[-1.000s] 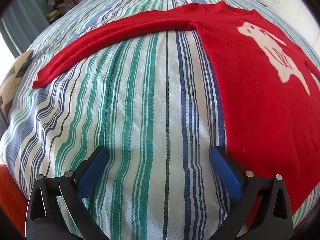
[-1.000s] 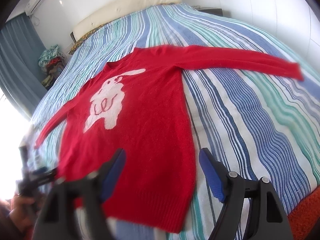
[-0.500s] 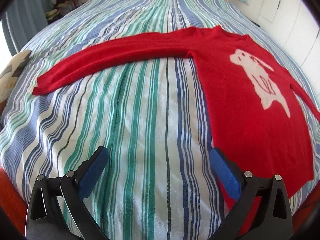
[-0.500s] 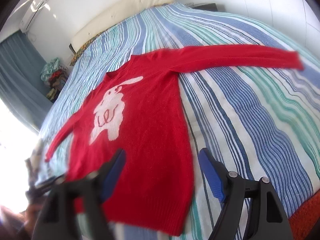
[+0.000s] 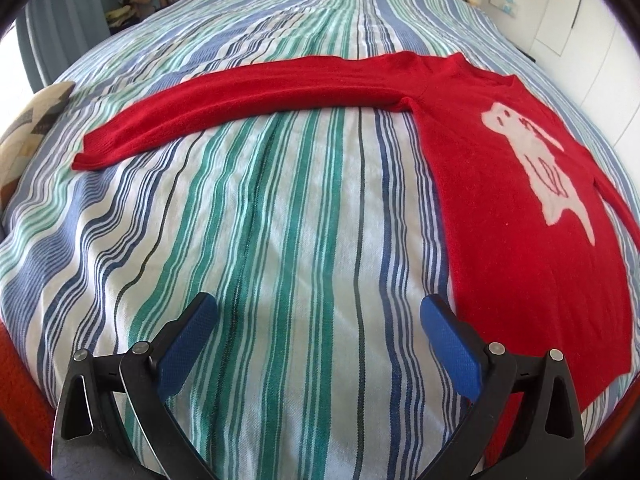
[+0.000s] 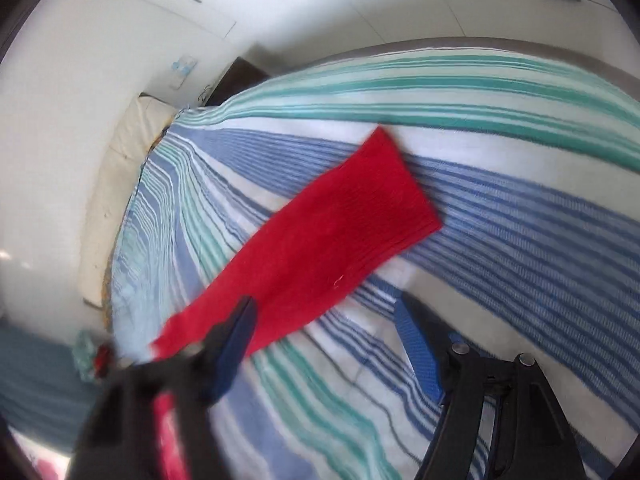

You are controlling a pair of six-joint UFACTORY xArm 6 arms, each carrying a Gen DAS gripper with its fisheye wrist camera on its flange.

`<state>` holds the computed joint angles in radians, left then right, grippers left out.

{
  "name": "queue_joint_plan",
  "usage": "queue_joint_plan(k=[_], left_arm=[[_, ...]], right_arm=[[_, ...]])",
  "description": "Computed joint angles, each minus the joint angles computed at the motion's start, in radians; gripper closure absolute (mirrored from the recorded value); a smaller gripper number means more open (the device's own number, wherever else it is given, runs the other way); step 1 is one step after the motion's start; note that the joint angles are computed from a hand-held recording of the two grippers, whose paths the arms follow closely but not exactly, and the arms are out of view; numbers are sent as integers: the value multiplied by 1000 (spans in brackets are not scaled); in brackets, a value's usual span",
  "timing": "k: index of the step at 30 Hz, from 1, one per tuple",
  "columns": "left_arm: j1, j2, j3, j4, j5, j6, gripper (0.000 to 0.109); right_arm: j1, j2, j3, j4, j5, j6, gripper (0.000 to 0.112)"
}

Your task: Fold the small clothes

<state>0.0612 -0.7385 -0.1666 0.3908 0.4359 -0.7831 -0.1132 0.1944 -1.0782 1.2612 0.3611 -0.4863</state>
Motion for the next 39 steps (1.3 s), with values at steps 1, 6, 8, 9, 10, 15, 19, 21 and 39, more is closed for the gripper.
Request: queue_joint_plan(k=[1, 6, 8, 9, 10, 15, 19, 21, 39], left_arm=[[3, 12, -2, 0, -2, -3, 7], [-6, 46, -17, 99, 10, -80, 7], [-7, 34, -9, 99, 5, -78, 7], [-7, 33, -7, 96, 1, -78, 7], [-6, 35, -6, 96, -3, -80, 7], [1, 69, -18, 92, -36, -79, 7], [7, 50, -5, 53, -45, -47, 7], [11, 44, 0, 37, -45, -33, 7], [3, 93, -25, 98, -34, -82, 6]], right_arm=[[-7, 23, -23, 10, -13, 6, 48], [-3, 112, -111, -39, -83, 119, 108], [13, 116, -124, -131, -105, 202, 108], [28, 109, -138, -122, -108, 181, 108], [45, 100, -161, -83, -91, 118, 108], [188, 49, -311, -15, 108, -130, 108], [354, 112, -493, -50, 222, -172, 108], [435, 174, -582, -91, 243, -151, 108], [424, 124, -316, -297, 282, -87, 29]])
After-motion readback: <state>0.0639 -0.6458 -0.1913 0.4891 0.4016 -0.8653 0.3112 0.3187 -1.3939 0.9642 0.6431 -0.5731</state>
